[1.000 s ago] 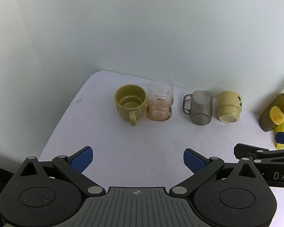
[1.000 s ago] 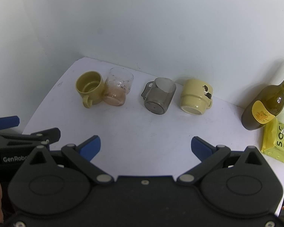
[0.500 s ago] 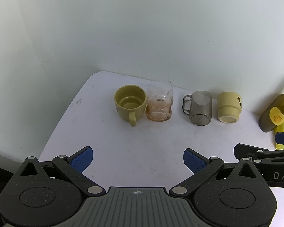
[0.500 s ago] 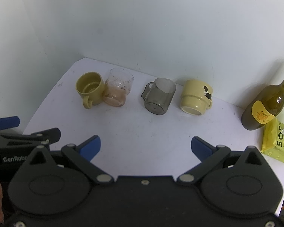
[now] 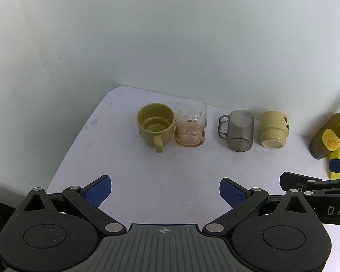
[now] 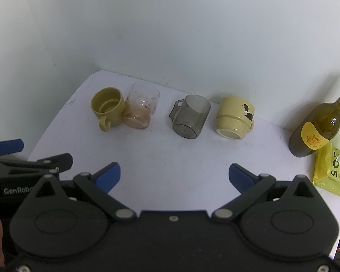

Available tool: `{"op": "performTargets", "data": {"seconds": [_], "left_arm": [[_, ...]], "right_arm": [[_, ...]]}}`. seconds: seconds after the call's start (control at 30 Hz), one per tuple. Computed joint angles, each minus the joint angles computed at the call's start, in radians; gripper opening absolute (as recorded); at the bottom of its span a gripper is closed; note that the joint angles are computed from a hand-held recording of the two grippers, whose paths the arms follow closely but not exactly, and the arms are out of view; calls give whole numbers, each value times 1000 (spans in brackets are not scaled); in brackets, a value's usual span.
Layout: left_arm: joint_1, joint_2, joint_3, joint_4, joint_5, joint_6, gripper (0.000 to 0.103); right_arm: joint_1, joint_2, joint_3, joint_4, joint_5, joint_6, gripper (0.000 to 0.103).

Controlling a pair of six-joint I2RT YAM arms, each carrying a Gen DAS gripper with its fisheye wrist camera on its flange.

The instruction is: Flip cup upright

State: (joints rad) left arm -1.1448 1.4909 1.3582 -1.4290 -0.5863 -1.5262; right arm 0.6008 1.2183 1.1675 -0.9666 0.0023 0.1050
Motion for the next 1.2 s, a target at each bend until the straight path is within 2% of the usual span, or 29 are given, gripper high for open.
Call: {"op": "performTargets", "data": {"seconds": [0.37,0.53,0.73,0.87,0.93,1.03,1.2], "left_arm": [[0,0,-2,3,0,0,103],[-3,-6,-26,35,12,-16,103],[-36,-26,-81,54,28,-108,103],[-59,-40,-128,39,38,-204,103],[-81,-61,-154,47,34,-245,103],[-130,-52,-149,-11,14,-356,103],[-166,-67,-166,-52,45,-483,103]], "right_arm": [[4,-7,-4,-2,0,6,103],[-28,-19,-44,30,-33,2,103],[-134,17,-179,217,-22,-34,103],[-226,111,-223,370,-38,-94,103],[-259,177,-219,433,-50,-131,103],[-292,293,-190,521,-34,-164,103],[-322,511,-92,654,-22,-136,103]]}}
